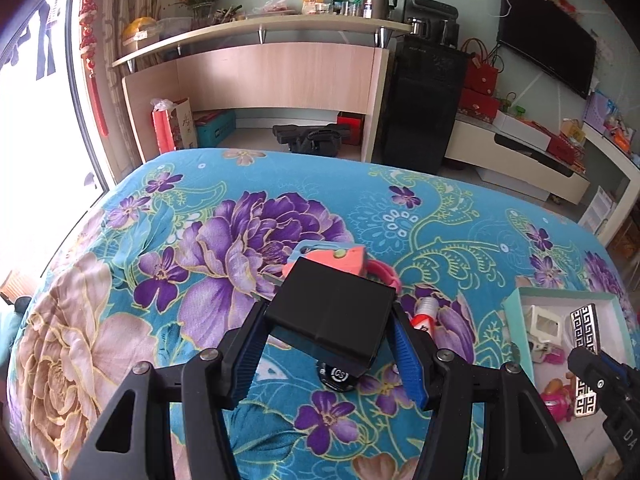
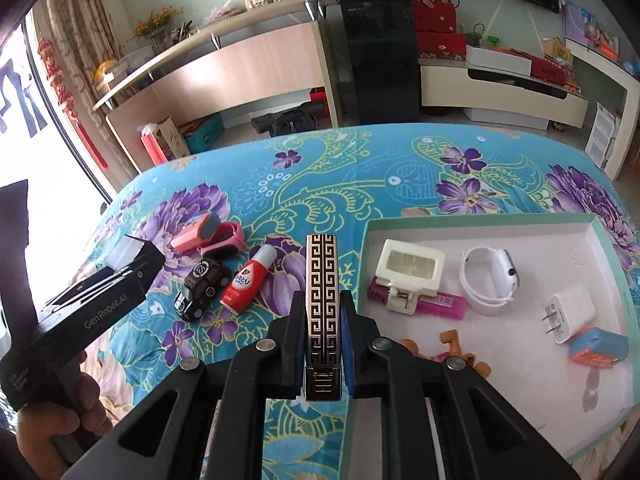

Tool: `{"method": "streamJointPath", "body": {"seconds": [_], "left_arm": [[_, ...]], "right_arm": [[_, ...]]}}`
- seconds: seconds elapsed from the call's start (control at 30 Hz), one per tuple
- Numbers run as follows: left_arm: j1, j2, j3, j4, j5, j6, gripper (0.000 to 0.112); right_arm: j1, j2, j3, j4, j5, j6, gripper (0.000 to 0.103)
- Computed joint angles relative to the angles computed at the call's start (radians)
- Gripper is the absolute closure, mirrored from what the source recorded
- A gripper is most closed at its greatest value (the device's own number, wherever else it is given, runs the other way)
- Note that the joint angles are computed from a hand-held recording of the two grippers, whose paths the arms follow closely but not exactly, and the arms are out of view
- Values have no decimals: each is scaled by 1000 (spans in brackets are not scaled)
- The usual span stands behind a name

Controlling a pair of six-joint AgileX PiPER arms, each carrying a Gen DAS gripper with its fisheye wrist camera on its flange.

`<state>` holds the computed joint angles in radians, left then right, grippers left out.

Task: Organize rigid objects
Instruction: 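Carry the black box toward the tray with the left gripper while the right gripper carries the gold bar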

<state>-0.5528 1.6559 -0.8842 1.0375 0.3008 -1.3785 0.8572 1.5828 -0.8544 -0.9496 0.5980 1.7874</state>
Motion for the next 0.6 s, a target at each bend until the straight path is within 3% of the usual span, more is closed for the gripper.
{"method": "streamJointPath", "body": {"seconds": [0.07,0.33,0.6], "left_arm": [[-51,-15,-6,29,27,-20,50],[-245,-36,-48,-16,15,75,50],[-400,45,-120,-203,35,301,50]], "right_arm": [[20,-60,34,-9,69,22,88],[38,-296,206,29,240,81,88],[-12,-422,334,90,227,83,87]]}}
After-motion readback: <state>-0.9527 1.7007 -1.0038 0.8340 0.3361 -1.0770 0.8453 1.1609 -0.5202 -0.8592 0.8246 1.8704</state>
